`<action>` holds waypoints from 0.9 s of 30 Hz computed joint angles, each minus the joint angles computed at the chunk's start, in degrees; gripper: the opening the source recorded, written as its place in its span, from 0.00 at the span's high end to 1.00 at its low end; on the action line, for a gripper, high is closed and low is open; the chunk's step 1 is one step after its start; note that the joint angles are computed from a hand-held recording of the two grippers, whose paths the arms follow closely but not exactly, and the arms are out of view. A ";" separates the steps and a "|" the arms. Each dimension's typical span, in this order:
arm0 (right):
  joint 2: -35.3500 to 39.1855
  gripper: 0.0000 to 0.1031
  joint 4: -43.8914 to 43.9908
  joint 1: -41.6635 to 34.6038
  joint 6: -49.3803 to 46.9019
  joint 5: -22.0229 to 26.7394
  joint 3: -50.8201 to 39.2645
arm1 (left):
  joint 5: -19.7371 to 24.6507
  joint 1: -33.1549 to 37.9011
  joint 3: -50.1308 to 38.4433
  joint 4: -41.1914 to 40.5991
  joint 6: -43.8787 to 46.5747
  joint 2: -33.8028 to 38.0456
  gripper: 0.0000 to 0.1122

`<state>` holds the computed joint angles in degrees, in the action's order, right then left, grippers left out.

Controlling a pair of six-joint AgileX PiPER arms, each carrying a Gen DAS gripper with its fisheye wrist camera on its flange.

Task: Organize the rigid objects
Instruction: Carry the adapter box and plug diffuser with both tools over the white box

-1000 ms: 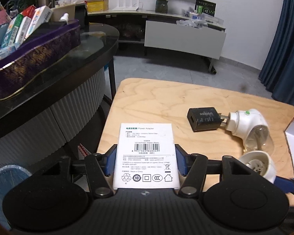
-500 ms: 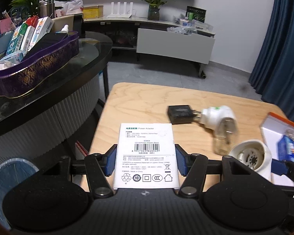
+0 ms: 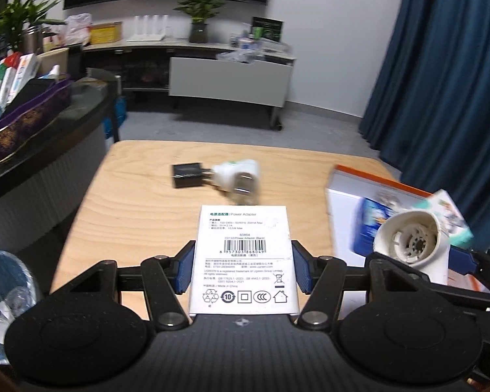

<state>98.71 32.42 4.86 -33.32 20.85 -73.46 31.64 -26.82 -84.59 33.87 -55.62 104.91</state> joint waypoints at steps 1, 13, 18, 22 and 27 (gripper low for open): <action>-1.09 0.25 0.96 -0.98 -1.38 -0.39 1.42 | 0.27 -1.03 -0.12 0.65 -0.49 0.05 0.47; -9.46 0.25 10.42 -14.40 -13.38 -3.47 12.48 | 1.16 -9.94 -5.79 0.95 0.23 4.29 0.47; -10.42 0.25 12.64 -18.59 -16.14 -4.40 13.99 | 2.41 -12.83 -10.45 1.51 1.39 7.27 0.47; -11.09 0.25 16.51 -20.65 -20.46 -4.66 15.35 | 2.72 -14.22 -11.77 2.46 0.42 8.14 0.47; -11.39 0.25 19.73 -21.81 -24.20 -3.87 16.34 | 3.68 -15.37 -11.35 3.57 -1.37 8.00 0.47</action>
<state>87.32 52.15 -16.95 -57.52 16.98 -57.12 35.32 -42.19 -95.94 37.44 -57.00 112.92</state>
